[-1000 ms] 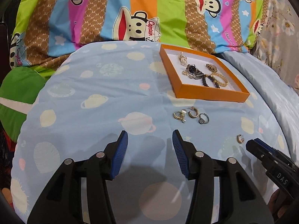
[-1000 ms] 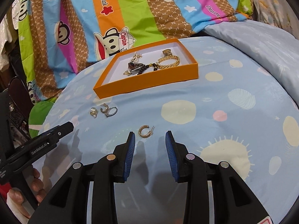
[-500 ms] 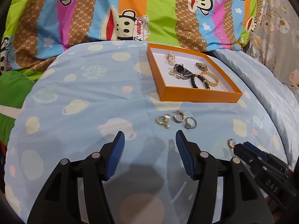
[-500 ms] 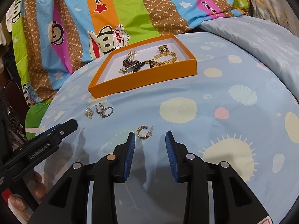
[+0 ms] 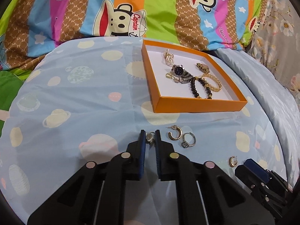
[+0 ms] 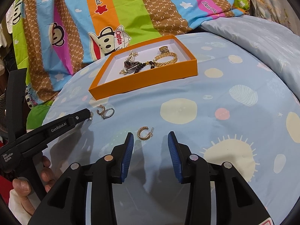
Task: Organize jewelry
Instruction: 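Grasp the small gold earring with the left tool and lift it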
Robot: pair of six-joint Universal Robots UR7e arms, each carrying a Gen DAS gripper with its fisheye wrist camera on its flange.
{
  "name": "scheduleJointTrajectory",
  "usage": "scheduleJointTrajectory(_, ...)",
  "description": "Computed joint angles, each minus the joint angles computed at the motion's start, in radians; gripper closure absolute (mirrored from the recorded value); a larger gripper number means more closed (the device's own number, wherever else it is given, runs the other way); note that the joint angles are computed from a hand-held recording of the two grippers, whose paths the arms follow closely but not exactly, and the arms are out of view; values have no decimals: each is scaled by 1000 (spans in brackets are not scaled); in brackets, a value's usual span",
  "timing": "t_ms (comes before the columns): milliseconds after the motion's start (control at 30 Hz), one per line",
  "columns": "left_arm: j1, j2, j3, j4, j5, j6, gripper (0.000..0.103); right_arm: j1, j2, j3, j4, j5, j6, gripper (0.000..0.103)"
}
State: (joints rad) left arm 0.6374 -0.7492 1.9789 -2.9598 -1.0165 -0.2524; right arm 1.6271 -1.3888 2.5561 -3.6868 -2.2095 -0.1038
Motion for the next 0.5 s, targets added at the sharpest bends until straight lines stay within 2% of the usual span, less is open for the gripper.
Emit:
scheduleJointTrajectory(133,-15,-16,35,-56,5,31,101,2,1,0,-3,2,5,65)
scheduleJointTrajectory(500,-27,-92,128,-68,-4,5,102,0,0,2,-8,8,0,64)
